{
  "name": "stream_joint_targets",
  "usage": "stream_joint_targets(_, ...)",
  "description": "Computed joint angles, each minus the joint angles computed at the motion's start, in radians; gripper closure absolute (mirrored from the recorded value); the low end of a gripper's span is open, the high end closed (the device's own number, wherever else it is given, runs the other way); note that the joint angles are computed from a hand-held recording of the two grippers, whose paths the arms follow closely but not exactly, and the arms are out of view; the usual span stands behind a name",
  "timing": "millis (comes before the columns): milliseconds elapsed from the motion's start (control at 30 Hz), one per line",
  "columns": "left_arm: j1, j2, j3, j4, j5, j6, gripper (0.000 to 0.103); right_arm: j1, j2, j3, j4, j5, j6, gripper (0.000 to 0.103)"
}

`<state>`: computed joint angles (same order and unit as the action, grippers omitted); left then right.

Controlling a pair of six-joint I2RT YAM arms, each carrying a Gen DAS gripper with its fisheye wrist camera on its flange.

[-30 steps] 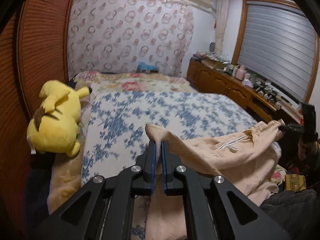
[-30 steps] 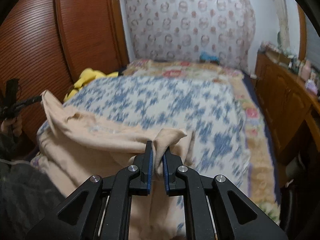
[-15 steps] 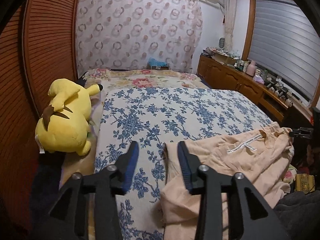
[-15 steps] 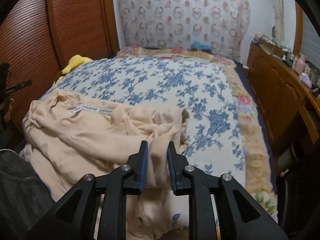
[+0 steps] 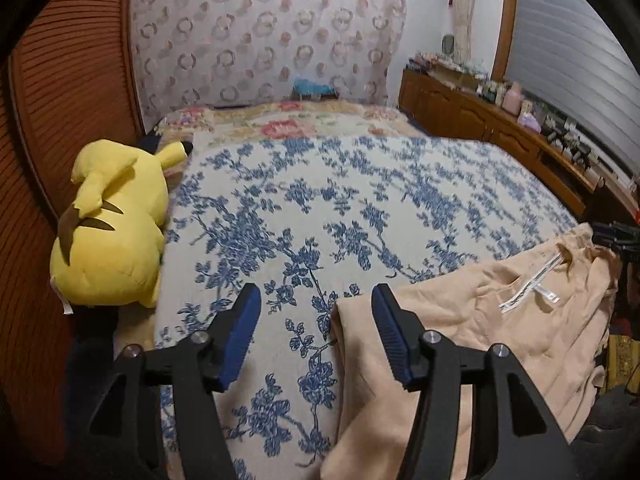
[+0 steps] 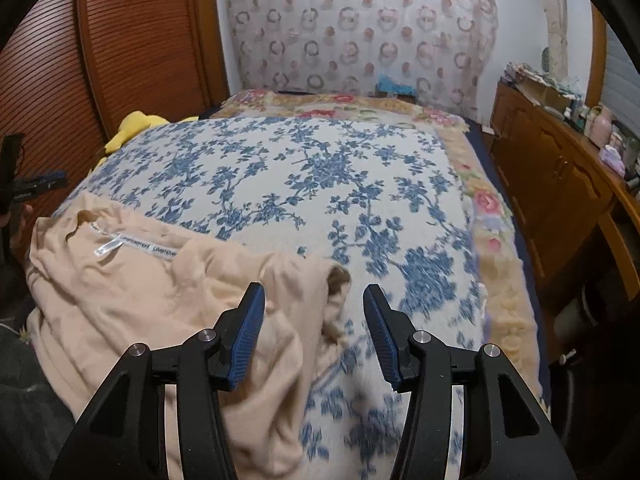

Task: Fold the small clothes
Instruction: 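Move both grippers to the folded edge and grasp it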

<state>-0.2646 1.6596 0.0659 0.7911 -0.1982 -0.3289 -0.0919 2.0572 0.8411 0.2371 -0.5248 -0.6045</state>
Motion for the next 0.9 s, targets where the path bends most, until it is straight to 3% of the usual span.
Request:
stream_joint_targets(300, 0.026, 0.181, 0.122, -0.049, 0.083, 0.018, 0.046, 0.07, 0.095, 0.125, -0.075, 0.092, 0.003, 0.051)
stream_joint_targets(533, 0.013, 0.209, 0.177, -0.106, 0.116, -0.002, 0.046, 0.06, 0.166, 0.231, -0.182, 0.104, -0.003, 0.051)
stream_joint_targets(800, -0.004, 0.222, 0.175, -0.085, 0.126, 0.003, 0.047, 0.068, 0.18, 0.269, -0.236, 0.107, -0.033, 0.051)
stream_joint_targets(900, -0.01, 0.223, 0.163, -0.064, 0.126, 0.007, 0.055, 0.082, 0.179, 0.269, -0.243, 0.119, -0.051, 0.051)
